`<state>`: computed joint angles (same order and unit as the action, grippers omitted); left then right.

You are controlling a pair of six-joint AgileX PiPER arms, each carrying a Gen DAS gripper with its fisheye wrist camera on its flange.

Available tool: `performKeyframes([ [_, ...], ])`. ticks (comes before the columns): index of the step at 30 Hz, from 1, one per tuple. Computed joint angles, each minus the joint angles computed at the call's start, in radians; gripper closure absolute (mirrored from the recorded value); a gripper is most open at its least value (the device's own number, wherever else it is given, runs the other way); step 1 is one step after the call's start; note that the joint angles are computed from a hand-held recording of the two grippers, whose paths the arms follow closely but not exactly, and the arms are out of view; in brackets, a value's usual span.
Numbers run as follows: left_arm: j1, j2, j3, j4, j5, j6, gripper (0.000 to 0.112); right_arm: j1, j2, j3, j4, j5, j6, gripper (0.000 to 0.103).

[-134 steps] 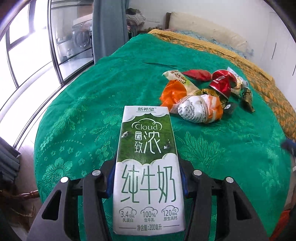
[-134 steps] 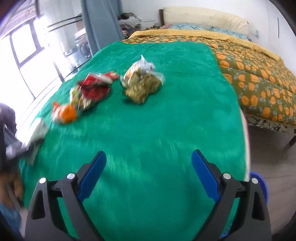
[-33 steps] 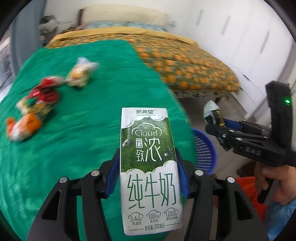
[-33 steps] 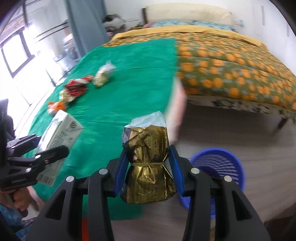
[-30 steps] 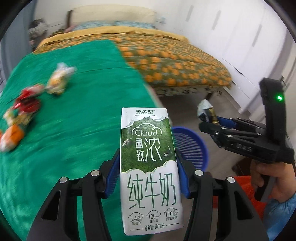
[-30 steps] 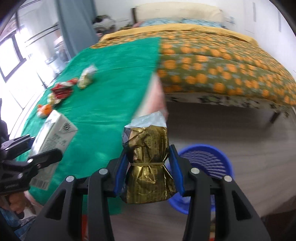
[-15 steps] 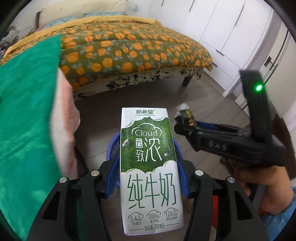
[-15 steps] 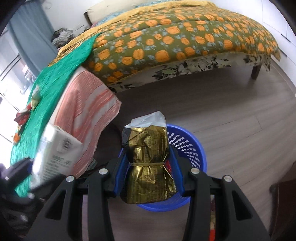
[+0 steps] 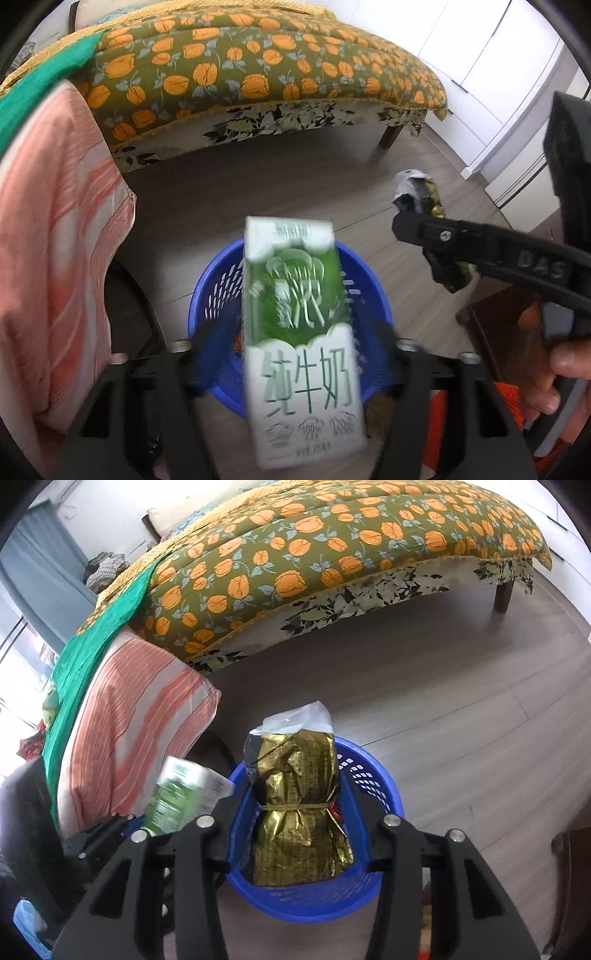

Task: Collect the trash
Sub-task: 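Carry the milk carton and gold wrapper to the blue wastebasket and open both tools, then move both tools back over the remaining trash on the green cloth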

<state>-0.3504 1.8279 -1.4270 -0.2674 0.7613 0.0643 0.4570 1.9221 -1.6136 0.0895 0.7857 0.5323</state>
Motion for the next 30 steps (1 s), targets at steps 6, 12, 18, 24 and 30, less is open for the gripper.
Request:
performKeyframes([
  [6, 0.005, 0.007, -0.018, 0.01, -0.002, -0.016, 0.032, -0.031, -0.03, 0.039, 0.014, -0.041, 0.027, 0.028],
  [12, 0.03, -0.149, 0.054, -0.046, 0.021, 0.026, 0.028, 0.025, -0.085, 0.021, -0.143, -0.021, 0.155, 0.015],
  [18, 0.085, -0.4, 0.198, -0.02, 0.061, 0.057, 0.023, 0.132, -0.064, -0.055, -0.315, 0.042, 0.251, 0.015],
  [24, 0.309, -0.62, 0.357, -0.155, 0.191, 0.292, 0.023, 0.328, 0.039, -0.258, -0.53, 0.133, 0.238, 0.015],
  [30, 0.614, -0.756, 0.335, -0.235, 0.346, 0.473, 0.021, 0.479, 0.234, -0.603, -0.577, 0.23, 0.129, 0.015],
])
